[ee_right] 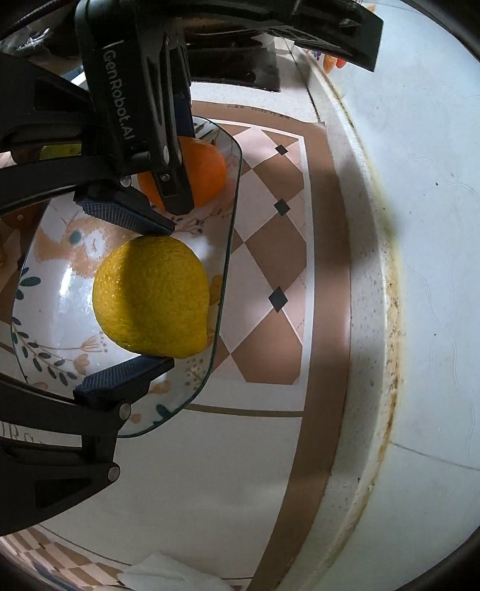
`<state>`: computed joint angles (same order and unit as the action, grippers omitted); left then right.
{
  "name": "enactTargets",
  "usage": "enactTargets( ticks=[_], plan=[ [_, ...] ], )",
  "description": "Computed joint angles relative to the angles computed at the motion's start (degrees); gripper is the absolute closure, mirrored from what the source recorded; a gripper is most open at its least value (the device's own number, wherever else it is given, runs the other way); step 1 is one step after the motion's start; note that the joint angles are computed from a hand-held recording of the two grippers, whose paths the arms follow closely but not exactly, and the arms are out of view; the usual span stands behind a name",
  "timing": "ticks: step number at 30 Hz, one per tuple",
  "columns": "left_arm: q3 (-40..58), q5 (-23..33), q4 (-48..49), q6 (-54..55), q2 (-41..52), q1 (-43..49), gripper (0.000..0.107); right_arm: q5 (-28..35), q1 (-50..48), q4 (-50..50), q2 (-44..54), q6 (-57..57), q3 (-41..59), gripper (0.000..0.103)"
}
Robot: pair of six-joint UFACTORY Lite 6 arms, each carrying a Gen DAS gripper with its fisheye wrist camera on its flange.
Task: Organize fruits
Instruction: 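Lower the orange and lemon onto the deer plate and open both tools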
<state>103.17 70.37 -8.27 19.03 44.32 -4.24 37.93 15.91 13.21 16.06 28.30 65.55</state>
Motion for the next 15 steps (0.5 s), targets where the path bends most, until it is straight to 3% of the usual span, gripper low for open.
enactTargets(
  ticks=[4,7,9,11,15],
  plan=[
    [0.5,0.6,0.4,-0.5,0.2,-0.3,0.044,0.5,-0.5,1.2,-0.5,-0.7,-0.6,0.033],
    [0.2,0.2,0.8,-0.3,-1.0,-0.8,0.028,0.1,-0.5,2.2,-0.8,-0.7,-1.2,0.030],
    [-1.9,-0.7,1.0,-0.5,-3.1,-1.1,0.024,0.1,-0.4,2.2,-1.1,-0.3,-1.7,0.029],
    [-2.8,-1.2,1.8,-0.8,-4.7,-1.3,0.018,0.2,-0.6,2.0,-2.4,0.2,-2.5,0.021],
    [-4.1,-1.2,3.1,1.2,-8.5,1.0,0.018,1.7,0.0,-0.9,-4.8,3.3,-3.4,0.009]
  ],
)
